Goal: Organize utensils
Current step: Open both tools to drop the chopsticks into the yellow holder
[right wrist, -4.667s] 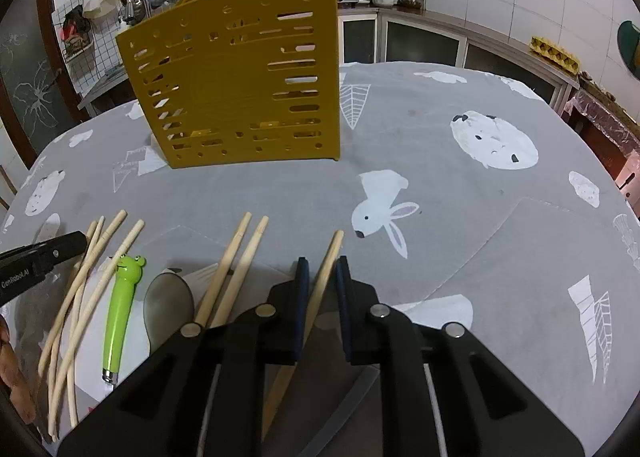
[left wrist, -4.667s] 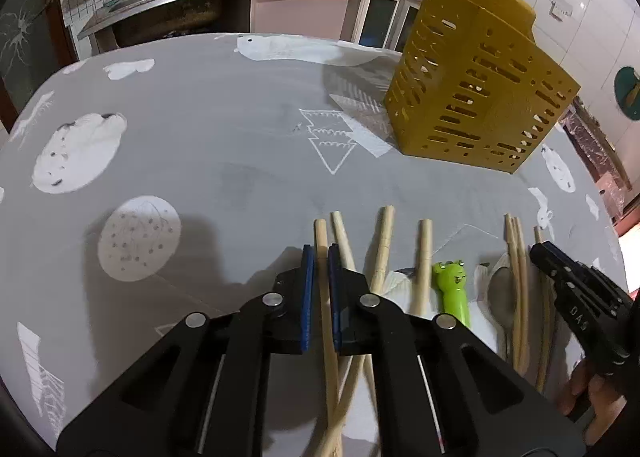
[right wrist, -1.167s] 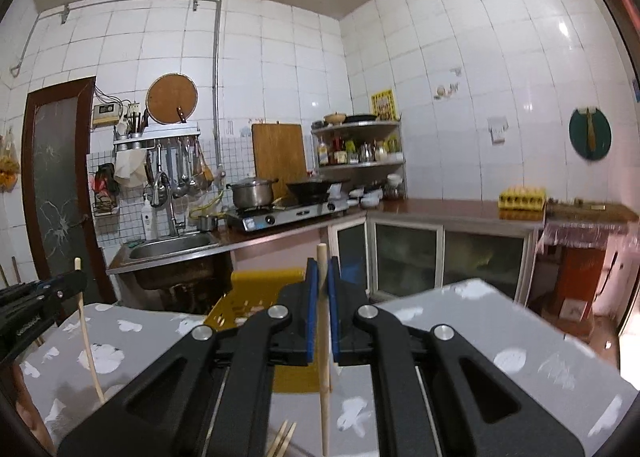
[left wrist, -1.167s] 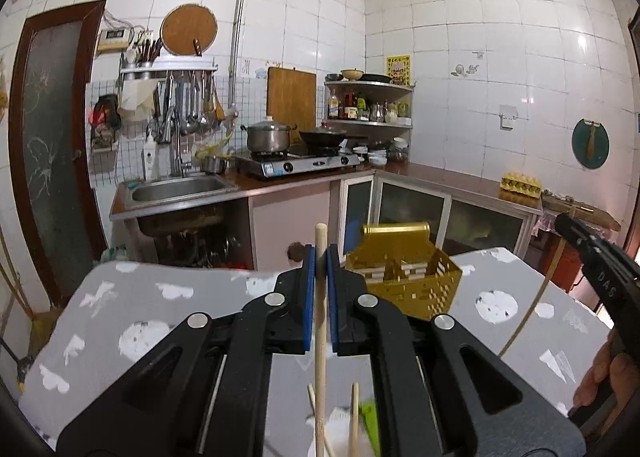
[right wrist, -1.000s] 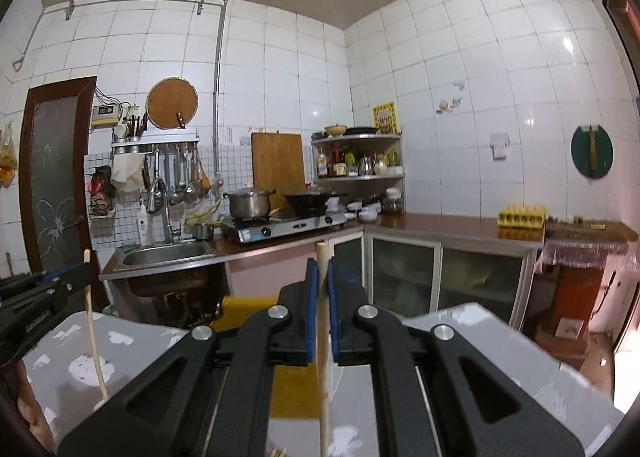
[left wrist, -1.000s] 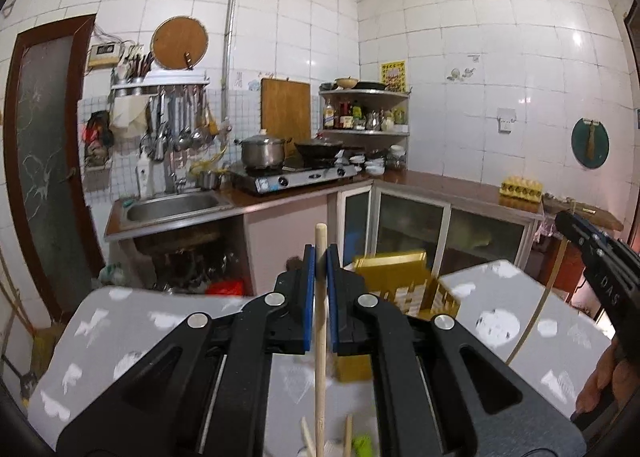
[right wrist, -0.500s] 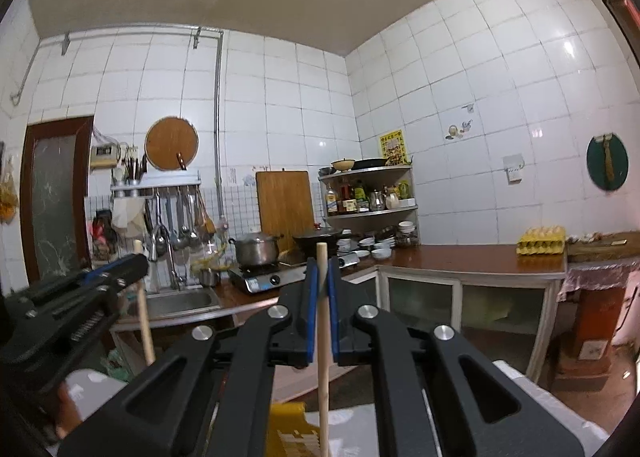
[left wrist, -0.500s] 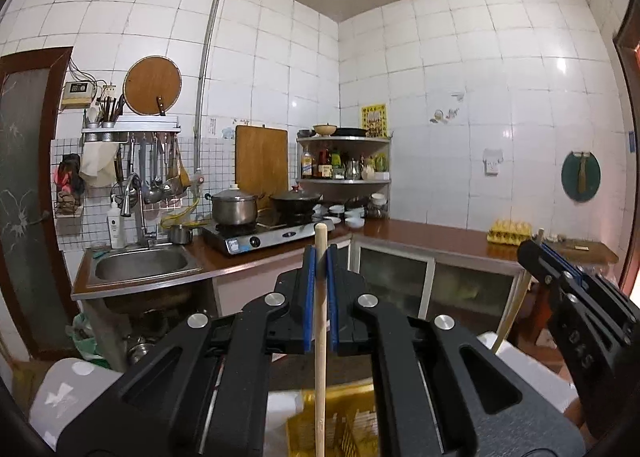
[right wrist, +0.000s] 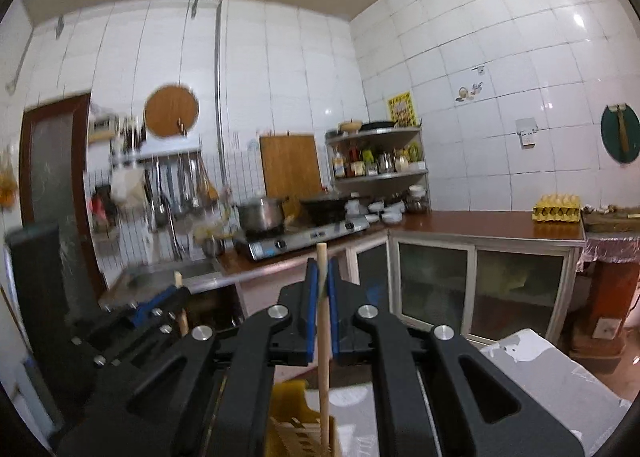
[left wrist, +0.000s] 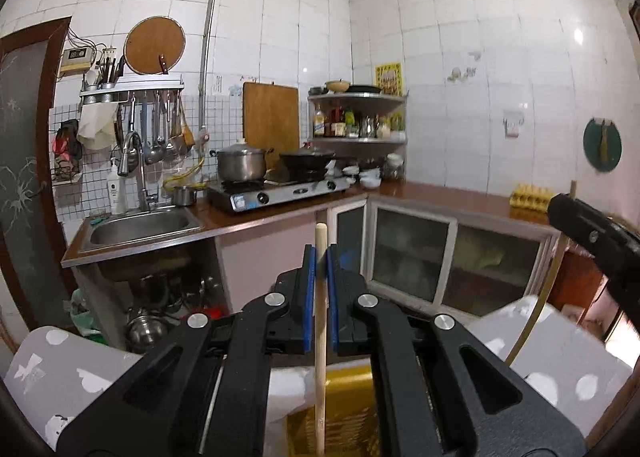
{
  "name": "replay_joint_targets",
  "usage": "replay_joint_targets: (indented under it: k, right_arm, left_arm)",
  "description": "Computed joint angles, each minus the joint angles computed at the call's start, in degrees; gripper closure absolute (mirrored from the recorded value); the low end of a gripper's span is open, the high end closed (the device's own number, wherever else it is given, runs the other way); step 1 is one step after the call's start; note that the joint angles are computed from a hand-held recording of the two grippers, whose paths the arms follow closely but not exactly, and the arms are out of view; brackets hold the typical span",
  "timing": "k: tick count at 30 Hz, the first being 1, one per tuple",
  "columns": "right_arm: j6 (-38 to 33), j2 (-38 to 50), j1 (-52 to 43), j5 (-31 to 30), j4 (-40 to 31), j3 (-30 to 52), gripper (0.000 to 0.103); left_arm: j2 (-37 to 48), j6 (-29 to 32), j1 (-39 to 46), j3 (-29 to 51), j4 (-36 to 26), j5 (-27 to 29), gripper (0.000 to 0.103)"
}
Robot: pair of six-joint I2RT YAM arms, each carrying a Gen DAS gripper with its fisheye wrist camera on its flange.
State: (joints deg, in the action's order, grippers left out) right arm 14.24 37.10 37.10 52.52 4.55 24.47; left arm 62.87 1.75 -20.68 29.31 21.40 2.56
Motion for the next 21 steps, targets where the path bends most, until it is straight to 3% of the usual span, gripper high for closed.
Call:
replay_joint_targets:
  k: [5, 8, 9, 10, 11, 12, 13, 14, 16, 17, 20, 21]
  right_arm:
    - [2.5, 4.2, -4.6, -6.0, -3.4, -0.9, 0.097]
    - [4.3, 5.8, -4.0, -5.7, -7.7, 0.1, 0.096]
    - [5.7, 5.6, -2.6, -4.0, -10.7, 0.9, 0.095]
    - [6.9, 5.3, -1.0, -2.1, -13.1, 1.6, 0.086]
    - [7.9, 4.6, 0.2, -0.8, -15.2, 1.9, 0.062]
    - [11.1, 3.5, 3.0, 2.4, -20.0, 3.1, 0.049]
    - [13.6, 2.9, 5.2, 4.6, -23.1, 3.9, 0.041]
    - [16.5, 2.1, 7.9, 7.1, -26.9, 4.7, 0.041]
    - [29.0, 4.0, 15.3, 12.9, -41.2, 8.6, 0.041]
    - [36.1, 5.7, 18.4, 14.9, -48.0, 10.2, 0.039]
    - [72.6, 17.3, 31.6, 16.5, -75.8, 14.6, 0.030]
    - [80.5, 20.6, 34.5, 15.6, -80.7, 15.0, 0.029]
  left_arm:
    - [-1.1, 0.8, 3.4, -1.4, -2.2, 1.4, 0.098]
    - [-5.3, 1.0, 7.6, -0.5, -8.0, 5.3, 0.087]
    - [-7.7, 1.0, 9.7, -0.3, -10.6, 7.1, 0.072]
    - [-10.5, 0.9, 12.2, -0.3, -12.9, 9.1, 0.054]
    - [-12.6, 1.0, 14.4, -0.1, -14.6, 10.8, 0.045]
    - [-15.1, 1.1, 16.6, -0.3, -16.3, 12.2, 0.030]
    - [-18.7, 1.8, 20.4, -0.4, -19.3, 15.1, 0.019]
    - [-20.7, 2.4, 22.8, -0.3, -21.3, 17.4, 0.016]
    - [-25.4, 3.5, 31.5, -0.2, -26.5, 24.9, 0.004]
    - [-26.8, 4.0, 35.0, -0.1, -28.4, 28.0, 0.005]
    - [-29.8, 8.1, 47.6, -0.3, -34.5, 39.2, 0.005]
    - [-30.8, 10.0, 51.2, -0.7, -36.9, 42.1, 0.005]
